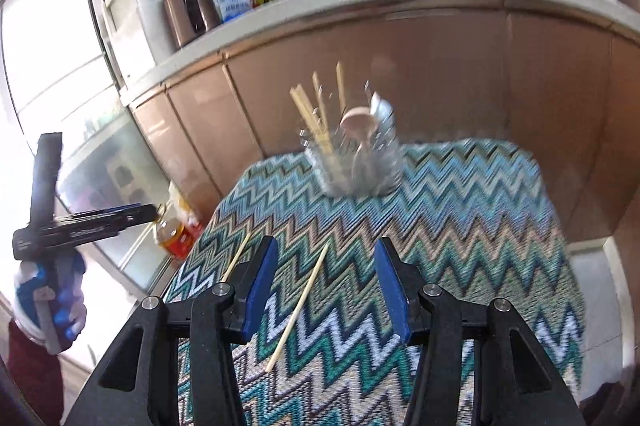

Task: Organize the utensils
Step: 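Lower left tool onto a chopstick while right tool grasps the last chopstick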

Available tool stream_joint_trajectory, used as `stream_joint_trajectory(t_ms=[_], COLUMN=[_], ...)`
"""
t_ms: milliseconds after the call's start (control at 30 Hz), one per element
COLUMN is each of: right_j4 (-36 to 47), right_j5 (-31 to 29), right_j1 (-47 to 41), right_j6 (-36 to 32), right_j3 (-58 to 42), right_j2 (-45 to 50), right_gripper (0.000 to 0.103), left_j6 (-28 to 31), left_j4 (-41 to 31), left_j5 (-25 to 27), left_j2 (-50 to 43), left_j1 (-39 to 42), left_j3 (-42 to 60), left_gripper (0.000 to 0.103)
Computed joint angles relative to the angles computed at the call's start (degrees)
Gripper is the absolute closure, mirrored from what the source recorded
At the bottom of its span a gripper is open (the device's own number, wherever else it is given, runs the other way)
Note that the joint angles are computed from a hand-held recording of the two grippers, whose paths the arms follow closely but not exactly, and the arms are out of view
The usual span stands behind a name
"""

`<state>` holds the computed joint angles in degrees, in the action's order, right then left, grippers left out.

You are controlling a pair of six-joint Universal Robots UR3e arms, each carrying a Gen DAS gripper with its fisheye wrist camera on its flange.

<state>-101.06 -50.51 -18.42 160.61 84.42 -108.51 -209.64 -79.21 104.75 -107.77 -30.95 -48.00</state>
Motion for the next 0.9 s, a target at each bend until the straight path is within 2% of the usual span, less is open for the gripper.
stream_joint_trajectory(t_ms=[100, 367, 533, 567, 633, 900], right_j4=[0.0, 2.4, 6.5, 7.1, 9.1, 16.9], right_j5=[-2.3, -7.0, -8.7, -9.0, -10.0, -14.5], right_j1=[4.5, 13.5, 17.3, 18.0, 19.2, 23.5], right_j6=[1.7, 5.6, 6.6, 6.8, 7.5, 8.3], right_j3=[-2.3, -13.1, -22.9, -24.5, -29.2, -45.2], right_j2=[5.3, 22.2, 33.3, 35.0, 39.2, 51.4], right_gripper=[0.059, 0.067, 0.075, 0.076, 0.078, 0.08], left_j6=[1.9, 4.4, 5.9, 6.3, 6.9, 8.0], left_j4=[-0.5, -3.3, -6.8, -5.0, -6.8, -11.5], left_j5=[-6.5, -18.0, -19.6, -19.1, -19.3, -21.2], left_j2=[-2.1, -9.7, -16.5, -17.1, -19.4, -25.4], left_j1=[3.4, 10.1, 11.4, 11.3, 11.7, 13.8], left_j3=[-0.8, 1.9, 8.9, 8.5, 11.6, 18.6], left_gripper=[0.061, 0.061, 0.062, 0.062, 0.065, 0.075])
